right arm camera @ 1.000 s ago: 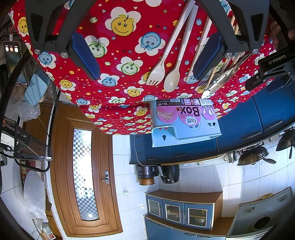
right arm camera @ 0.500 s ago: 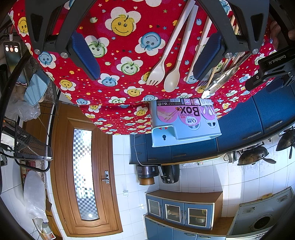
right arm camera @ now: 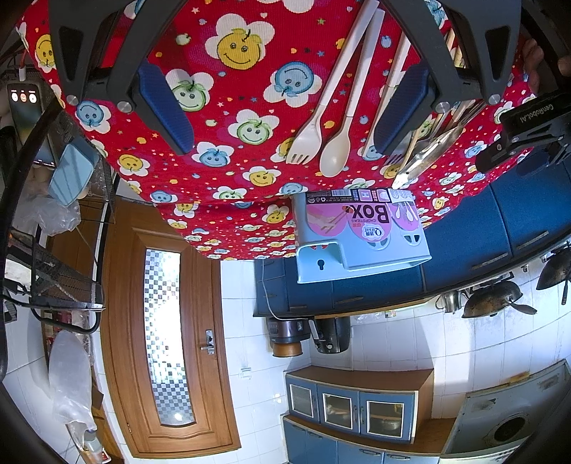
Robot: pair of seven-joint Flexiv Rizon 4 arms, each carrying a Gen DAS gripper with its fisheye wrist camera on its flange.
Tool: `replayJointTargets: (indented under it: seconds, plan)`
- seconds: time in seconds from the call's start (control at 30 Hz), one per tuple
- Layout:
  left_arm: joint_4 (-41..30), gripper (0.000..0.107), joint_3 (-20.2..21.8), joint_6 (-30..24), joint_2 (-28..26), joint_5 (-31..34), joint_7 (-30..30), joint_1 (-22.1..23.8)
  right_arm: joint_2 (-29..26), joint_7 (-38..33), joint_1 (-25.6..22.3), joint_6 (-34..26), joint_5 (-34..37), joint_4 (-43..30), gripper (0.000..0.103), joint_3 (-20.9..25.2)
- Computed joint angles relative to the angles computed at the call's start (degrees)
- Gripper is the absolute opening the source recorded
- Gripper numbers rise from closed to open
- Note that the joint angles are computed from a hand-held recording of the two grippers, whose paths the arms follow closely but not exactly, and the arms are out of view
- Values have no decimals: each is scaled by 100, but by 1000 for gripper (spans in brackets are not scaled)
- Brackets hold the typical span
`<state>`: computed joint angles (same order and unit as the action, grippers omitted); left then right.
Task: Organize utensils
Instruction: 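Close the left tool on a silver knife while the right tool grasps a white plastic fork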
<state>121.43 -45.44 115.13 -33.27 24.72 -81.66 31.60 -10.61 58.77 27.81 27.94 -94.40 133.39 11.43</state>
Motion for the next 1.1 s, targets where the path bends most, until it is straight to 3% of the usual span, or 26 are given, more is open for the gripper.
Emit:
replayJointTargets:
  seconds: [0.33,0.53,0.67,0.73,0.87,0.97,1.1]
  plan:
    - [-28,102,-8,-133,-2,-75,35,-41,116,53,-231,549,-44,52,103,-50]
    - [-41,102,-380,-510,-2,-281,340,209,226,-334,-396,1023,180,19,103,-70]
    - [-45,102,-889,-1013,-33,-474,781,545,312,-862,-514,1438,610,-34,103,-87]
    - [-30,101,-1050,-1236,9,-609,986,630,336,-1163,-565,1648,831,-72,100,-97]
    - [44,91,-1182,-1412,186,-877,1314,670,332,-1841,-556,1808,1572,-172,83,-70]
    - [45,85,-1436,-1765,243,-1080,1647,801,314,-2110,-686,2404,1823,-162,69,-157]
    - [-112,78,-1614,-2797,448,-1496,2136,854,268,-2430,-771,2895,2158,-169,53,-223]
